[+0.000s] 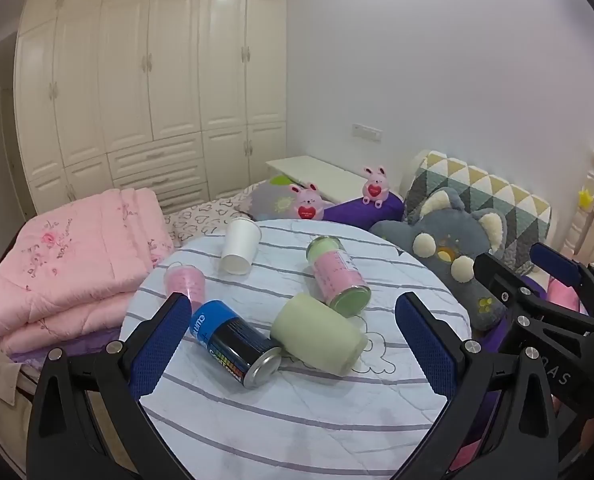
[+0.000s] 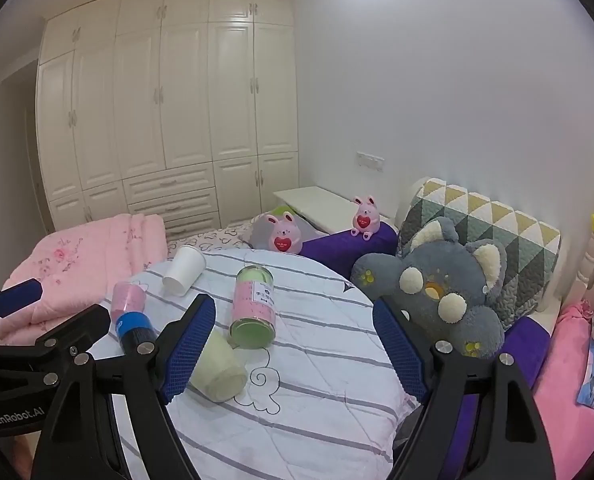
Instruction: Flip cup upright
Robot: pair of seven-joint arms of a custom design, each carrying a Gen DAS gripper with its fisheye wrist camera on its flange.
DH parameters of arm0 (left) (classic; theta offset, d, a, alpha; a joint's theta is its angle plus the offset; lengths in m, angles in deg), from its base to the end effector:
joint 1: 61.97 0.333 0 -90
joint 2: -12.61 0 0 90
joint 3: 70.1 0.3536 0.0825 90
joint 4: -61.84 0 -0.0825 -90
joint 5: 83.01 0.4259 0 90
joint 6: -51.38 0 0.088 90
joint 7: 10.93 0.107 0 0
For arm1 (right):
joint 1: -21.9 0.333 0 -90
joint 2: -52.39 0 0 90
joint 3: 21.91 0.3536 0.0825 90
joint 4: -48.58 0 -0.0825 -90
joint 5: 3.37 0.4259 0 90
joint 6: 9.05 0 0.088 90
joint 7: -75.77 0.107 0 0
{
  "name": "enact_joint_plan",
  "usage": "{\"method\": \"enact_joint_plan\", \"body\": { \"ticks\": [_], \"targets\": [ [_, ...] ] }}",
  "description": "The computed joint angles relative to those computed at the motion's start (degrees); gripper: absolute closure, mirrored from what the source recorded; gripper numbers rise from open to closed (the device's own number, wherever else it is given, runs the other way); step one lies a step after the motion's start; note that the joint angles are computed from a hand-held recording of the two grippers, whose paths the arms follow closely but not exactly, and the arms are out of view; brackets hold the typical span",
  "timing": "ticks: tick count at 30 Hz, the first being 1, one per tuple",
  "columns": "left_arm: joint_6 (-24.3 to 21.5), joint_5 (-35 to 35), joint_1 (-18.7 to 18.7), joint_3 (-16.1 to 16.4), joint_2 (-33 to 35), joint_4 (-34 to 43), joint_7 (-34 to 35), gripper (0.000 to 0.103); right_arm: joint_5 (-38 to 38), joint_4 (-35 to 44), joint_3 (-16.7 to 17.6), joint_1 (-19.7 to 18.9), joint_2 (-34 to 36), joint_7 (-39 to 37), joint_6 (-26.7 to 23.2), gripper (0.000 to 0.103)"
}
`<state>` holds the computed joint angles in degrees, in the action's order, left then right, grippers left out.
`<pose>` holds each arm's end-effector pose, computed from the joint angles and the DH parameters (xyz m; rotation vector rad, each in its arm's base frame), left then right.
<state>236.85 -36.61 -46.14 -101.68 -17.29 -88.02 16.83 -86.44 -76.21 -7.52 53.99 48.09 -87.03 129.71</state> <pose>0.4028 -0.2072 0.4953 -1.5001 1.7029 -0.9957 0.4037 0.4220 0.4748 -1.5300 1.5486 -0.9733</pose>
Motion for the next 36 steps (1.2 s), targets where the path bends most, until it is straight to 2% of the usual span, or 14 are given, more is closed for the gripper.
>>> {"method": "enact_joint_plan", "body": {
  "ticks": [1, 4, 14, 26, 36],
  "targets": [
    [0.5, -0.4, 1.1, -0.7, 0.2, 0.1, 0.1, 0.000, -0.1, 0.2, 0.0, 0.0, 0.2, 0.0, 0.1, 0.020],
    [0.3, -0.2, 0.5, 0.2, 1.2, 0.5, 0.3, 0.000, 0.1, 0.7, -0.1, 0.1, 0.6, -0.4, -0.1, 0.021],
    [0.4, 0.2, 3.4, -2.2, 2.1, 1.5, -0.2, 0.000, 0.9, 2.6, -0.5, 0.3, 2.0, -2.1, 0.1, 0.020],
    [-0.5, 0.9, 3.9, -2.5, 4.0, 2.2, -0.6, 0.000, 1.1, 3.8, -1.4, 0.4, 3.5, -2.9, 1.4, 0.020],
    [-2.0, 3.9, 2.9, -1.0, 5.8, 3.2, -3.4, 0.000, 1.6, 5.3, -2.2, 0.5, 5.4, -3.9, 3.2, 0.020]
  ]
}}
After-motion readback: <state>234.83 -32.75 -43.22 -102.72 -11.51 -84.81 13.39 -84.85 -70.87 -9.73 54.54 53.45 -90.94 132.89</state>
